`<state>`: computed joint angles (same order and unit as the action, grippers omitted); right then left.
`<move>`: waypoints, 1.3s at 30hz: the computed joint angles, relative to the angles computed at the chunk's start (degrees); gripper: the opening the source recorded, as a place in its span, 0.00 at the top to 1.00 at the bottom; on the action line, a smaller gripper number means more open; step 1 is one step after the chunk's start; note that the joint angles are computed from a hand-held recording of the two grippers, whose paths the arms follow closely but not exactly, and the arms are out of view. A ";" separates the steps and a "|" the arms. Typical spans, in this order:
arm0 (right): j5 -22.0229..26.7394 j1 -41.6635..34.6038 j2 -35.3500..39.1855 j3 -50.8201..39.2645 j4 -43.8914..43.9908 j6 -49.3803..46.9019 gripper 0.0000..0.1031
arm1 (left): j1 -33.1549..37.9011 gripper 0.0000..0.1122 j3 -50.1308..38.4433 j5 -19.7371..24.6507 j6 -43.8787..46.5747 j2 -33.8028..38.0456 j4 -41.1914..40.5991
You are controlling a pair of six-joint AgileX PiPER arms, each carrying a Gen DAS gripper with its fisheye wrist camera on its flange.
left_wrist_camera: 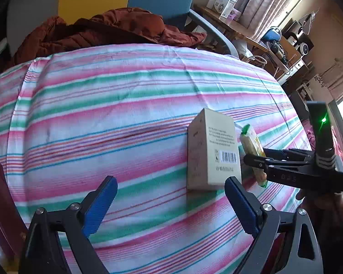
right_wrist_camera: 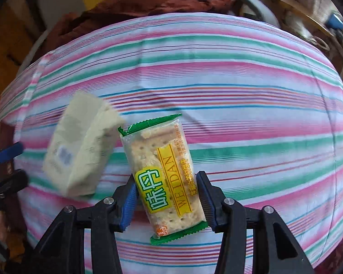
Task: Organize objects
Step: 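Grasp the cream medicine box with the left tool while the right holds the packet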
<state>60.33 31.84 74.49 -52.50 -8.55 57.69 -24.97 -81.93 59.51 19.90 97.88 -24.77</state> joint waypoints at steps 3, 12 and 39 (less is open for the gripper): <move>0.84 1.12 -2.26 3.36 -1.85 6.01 0.53 | -2.71 0.15 -1.15 -1.74 -0.56 0.46 1.67; 4.86 0.25 -3.33 4.81 -4.92 10.00 0.53 | -13.12 0.15 -5.33 -7.28 -4.00 6.05 9.45; -0.34 -2.34 -8.55 7.39 -2.75 -2.69 0.54 | -8.33 0.55 17.61 -23.15 0.92 -3.84 9.49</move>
<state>59.99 29.50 65.94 -45.12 -11.30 54.99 -33.30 -64.32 36.35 20.82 94.04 -15.28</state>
